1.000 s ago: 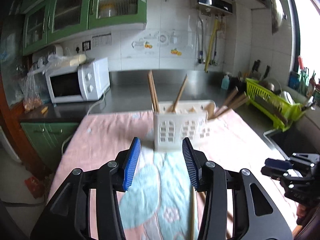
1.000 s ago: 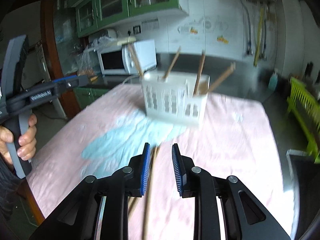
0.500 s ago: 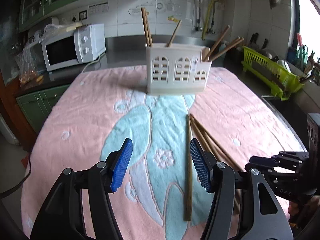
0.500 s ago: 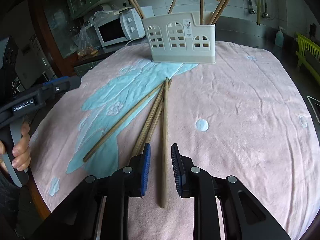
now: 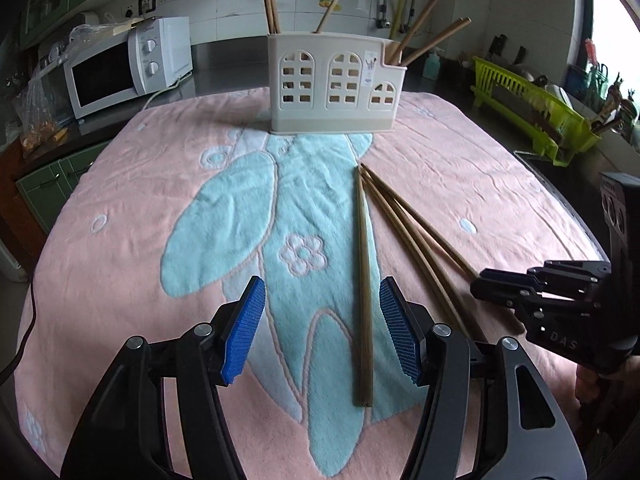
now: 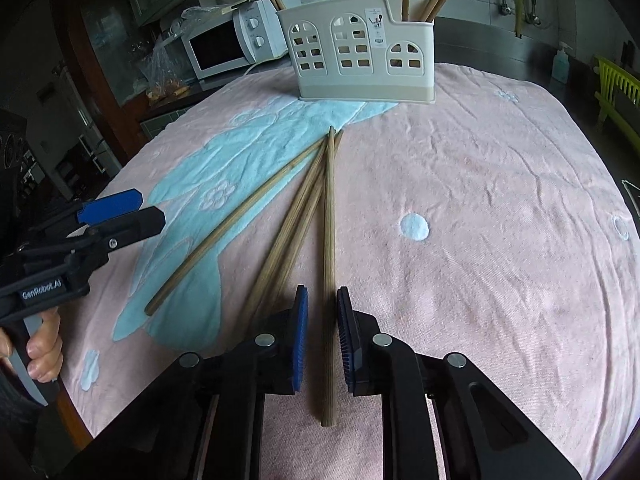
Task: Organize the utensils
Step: 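Close the left tool on another chopstick while the right tool grasps one beside it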
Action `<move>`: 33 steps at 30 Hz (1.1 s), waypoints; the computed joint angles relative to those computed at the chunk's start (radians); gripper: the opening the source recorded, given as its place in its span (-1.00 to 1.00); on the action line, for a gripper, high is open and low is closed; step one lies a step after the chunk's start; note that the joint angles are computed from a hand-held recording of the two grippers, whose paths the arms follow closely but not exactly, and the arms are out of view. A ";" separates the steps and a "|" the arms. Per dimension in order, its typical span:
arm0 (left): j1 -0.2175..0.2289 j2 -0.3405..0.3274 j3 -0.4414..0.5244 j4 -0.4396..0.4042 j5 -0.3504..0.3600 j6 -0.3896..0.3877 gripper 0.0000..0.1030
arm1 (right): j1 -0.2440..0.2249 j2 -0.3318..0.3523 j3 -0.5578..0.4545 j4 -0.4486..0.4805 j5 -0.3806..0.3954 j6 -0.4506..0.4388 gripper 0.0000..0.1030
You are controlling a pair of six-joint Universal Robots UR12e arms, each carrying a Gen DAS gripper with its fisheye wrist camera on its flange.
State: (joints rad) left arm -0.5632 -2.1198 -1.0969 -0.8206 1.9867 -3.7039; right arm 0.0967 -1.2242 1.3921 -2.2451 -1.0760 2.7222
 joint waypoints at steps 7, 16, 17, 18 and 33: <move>-0.003 -0.008 -0.001 0.001 -0.044 0.023 0.13 | 0.008 -0.005 0.013 -0.037 -0.043 -0.014 -0.86; 0.000 -0.040 0.040 -0.034 -0.087 0.045 -0.38 | 0.001 -0.004 0.014 -0.044 -0.036 0.008 -0.87; 0.000 -0.041 0.041 -0.034 -0.092 0.045 -0.46 | 0.000 -0.004 0.014 -0.045 -0.035 0.010 -0.87; 0.001 -0.044 0.044 -0.036 -0.097 0.044 -0.49 | -0.002 -0.003 0.013 -0.046 -0.034 0.014 -0.87; 0.003 -0.055 0.056 -0.039 -0.099 0.012 -0.83 | -0.009 -0.004 0.016 -0.053 -0.024 0.033 -0.87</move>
State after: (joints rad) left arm -0.5600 -2.1753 -1.0410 -0.8600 1.8880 -3.6918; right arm 0.0882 -1.2283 1.4082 -2.2981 -1.1004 2.7554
